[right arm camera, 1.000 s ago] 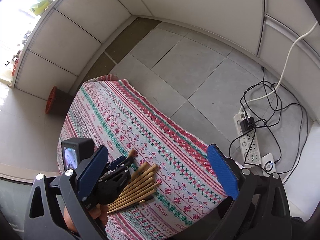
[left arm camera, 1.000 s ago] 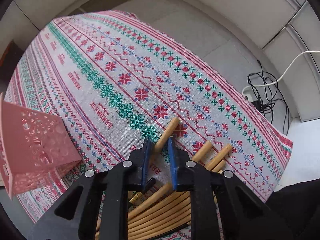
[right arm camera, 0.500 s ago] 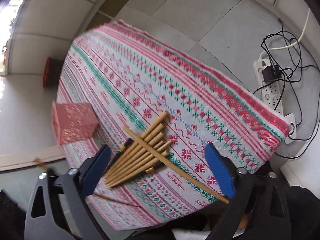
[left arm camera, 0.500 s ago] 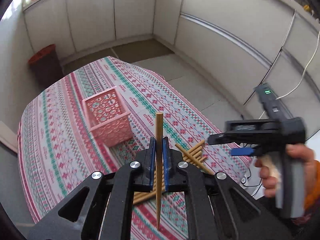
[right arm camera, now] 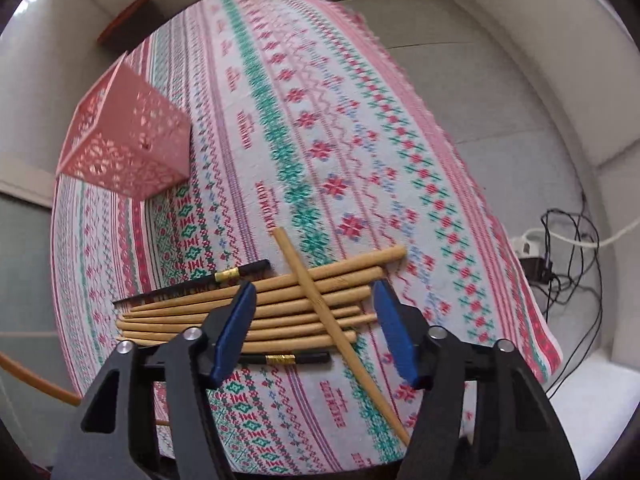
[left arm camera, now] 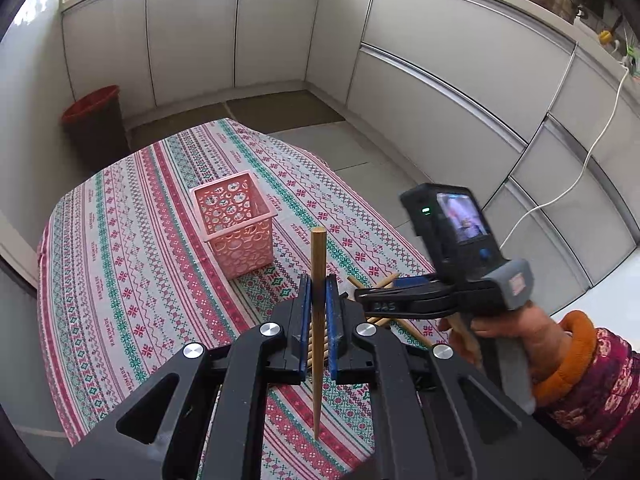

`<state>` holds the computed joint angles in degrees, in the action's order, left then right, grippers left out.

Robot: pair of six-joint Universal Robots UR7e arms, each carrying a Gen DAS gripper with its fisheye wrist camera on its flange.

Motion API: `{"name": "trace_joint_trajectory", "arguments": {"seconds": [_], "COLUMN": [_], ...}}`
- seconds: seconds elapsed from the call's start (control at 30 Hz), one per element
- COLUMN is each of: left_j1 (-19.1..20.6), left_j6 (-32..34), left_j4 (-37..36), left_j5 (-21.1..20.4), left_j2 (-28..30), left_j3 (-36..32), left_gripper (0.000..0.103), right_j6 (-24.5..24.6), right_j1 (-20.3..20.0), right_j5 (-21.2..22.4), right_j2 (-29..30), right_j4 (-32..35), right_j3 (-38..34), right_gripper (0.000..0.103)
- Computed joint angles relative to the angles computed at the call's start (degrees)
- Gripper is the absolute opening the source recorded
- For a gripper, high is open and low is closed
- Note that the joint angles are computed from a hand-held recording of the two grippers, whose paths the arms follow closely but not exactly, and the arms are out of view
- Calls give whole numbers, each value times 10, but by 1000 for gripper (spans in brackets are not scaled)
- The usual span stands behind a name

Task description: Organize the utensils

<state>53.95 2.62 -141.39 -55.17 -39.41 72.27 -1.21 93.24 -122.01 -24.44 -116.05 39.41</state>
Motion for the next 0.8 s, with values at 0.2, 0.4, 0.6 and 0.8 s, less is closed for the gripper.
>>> {"name": "trace_joint_trajectory", "arguments": {"seconds": [0.2, 0.4, 0.6, 0.8], "left_j1": [1, -3, -17, -33], "left_j6": [-13, -16, -7, 0], "left_j4": [-1, -17, -51, -101], "left_j5": [10, 21, 35, 61], "left_j2": [-7, -17, -40, -74], "left_j3": [6, 20, 51, 81], "left_gripper": [6, 6, 6, 6], "right_j6": [-26, -4, -22, -58], "right_j1": [-1, -4, 14, 43], "right_j5": [-6, 32, 81, 150], "right_j2": [43, 3, -95, -168], "right_j4": [-2, -38, -130, -230], "right_j3": [-56, -10, 119, 201], "right_gripper": [13, 8, 8, 8]}}
